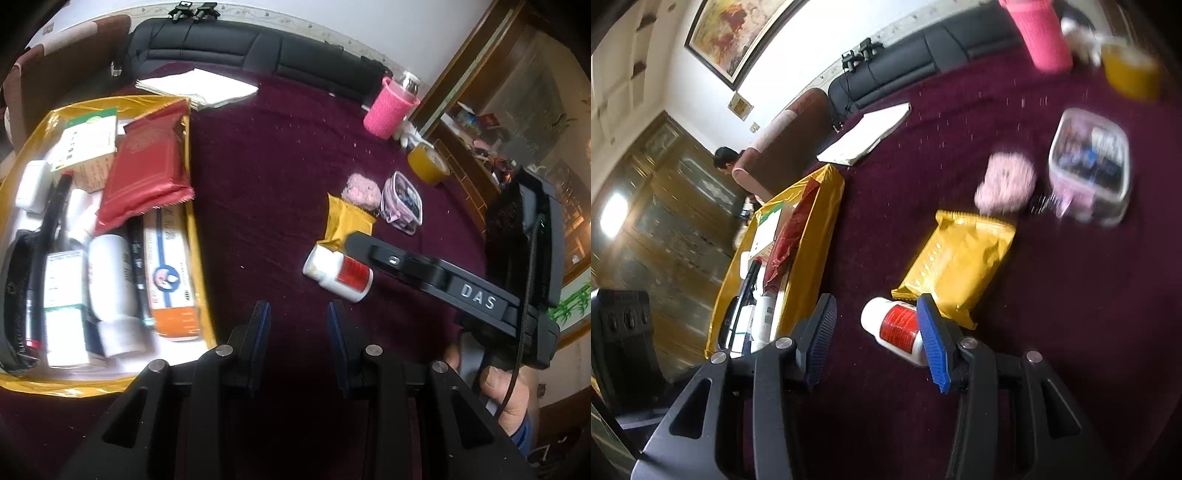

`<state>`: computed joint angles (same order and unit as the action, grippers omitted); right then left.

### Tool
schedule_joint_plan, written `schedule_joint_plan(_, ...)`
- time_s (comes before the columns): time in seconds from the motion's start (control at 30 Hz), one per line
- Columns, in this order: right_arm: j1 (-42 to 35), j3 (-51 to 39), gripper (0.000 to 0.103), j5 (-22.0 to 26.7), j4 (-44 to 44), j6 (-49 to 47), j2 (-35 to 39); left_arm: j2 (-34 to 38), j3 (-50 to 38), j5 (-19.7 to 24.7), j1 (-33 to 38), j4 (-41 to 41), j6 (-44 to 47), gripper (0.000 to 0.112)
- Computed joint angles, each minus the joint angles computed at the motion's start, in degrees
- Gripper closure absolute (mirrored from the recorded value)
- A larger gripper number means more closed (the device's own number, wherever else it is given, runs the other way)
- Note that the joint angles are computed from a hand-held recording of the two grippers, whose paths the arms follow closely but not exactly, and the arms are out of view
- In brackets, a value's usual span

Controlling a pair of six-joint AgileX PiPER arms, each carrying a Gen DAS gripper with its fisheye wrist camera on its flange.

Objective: Organize objects
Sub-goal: 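Move both grippers back to the table and approach the red-labelled bottle, then grasp the red-labelled pill bottle with the left gripper while the right gripper grasps the yellow packet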

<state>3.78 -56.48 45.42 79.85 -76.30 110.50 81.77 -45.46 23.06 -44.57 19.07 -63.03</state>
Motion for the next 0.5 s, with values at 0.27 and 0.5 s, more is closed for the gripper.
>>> schedule_joint_plan(0.27, -2.77, -2.15, 0.057, 13.73, -3.66, 2.64, 3.78, 3.39, -2.43, 1.08, 0.25, 0.19, -0.70, 0.085)
schedule_joint_plan(0.5, -5.01, 2.70, 0.057, 4.59, 2.09, -0.99, -2.42, 10.82, -8.90, 2.32, -0.04, -0.28, 1.60, 0.076)
